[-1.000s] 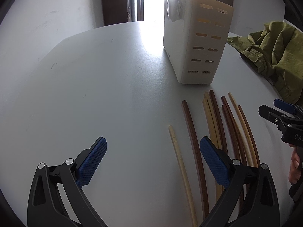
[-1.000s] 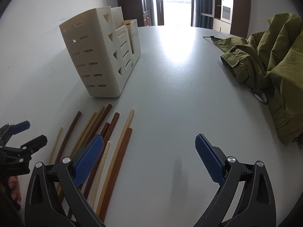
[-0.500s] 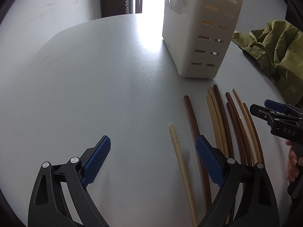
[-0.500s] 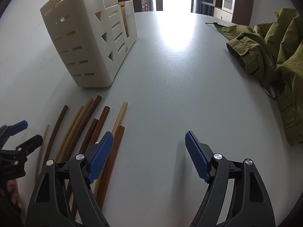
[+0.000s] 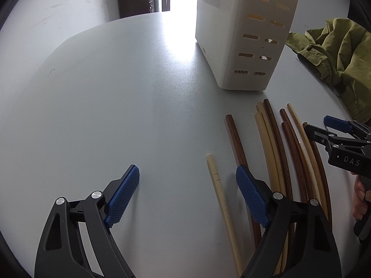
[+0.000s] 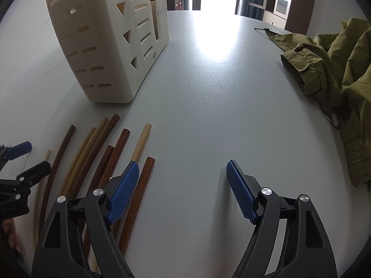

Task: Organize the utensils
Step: 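Grasp a light bamboo chopstick with the left gripper while the right grasps a dark brown one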

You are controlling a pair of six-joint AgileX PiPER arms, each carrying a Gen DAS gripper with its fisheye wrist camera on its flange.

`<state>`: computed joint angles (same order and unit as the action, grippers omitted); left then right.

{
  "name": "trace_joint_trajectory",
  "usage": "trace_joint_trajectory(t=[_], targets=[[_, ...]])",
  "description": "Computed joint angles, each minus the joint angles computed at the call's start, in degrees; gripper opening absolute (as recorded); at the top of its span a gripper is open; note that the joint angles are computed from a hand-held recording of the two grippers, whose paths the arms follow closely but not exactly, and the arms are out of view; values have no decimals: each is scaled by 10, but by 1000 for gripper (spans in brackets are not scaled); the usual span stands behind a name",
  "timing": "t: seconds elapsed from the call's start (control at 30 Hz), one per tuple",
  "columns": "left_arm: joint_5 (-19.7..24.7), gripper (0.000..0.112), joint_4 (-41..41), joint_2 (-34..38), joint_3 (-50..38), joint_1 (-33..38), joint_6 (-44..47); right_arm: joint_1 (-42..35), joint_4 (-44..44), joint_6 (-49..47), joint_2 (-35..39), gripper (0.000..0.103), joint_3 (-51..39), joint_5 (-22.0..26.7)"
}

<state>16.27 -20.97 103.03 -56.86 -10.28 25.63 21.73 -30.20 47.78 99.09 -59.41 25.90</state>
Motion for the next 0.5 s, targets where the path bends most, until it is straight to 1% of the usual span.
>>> trace_joint_trajectory(t=[0.13,0.2,0.23,0.3,0.37,0.43,0.47,0.5], targets=[[0,78,67,4,-9,-13,-68,7,-20,17,3,77,-2,9],[15,69,71,7,-20,-16,-75,7,-13,8,1,75,-3,10],[25,66,77,9,-29,-18,-83,8,-11,5,1,73,-2,9],[39,54,107,11,-40,-25,-113,11,-15,10,-1,69,0,10],[43,52,126,13,-43,-30,-130,15,-18,16,-2,60,-1,13],[49,46,131,14,-49,-32,-134,17,-5,5,-1,55,-7,19],[54,40,138,15,-53,-34,-143,19,10,-9,1,49,-15,27],[58,26,148,17,-58,-34,-157,19,30,-26,3,46,-24,36]])
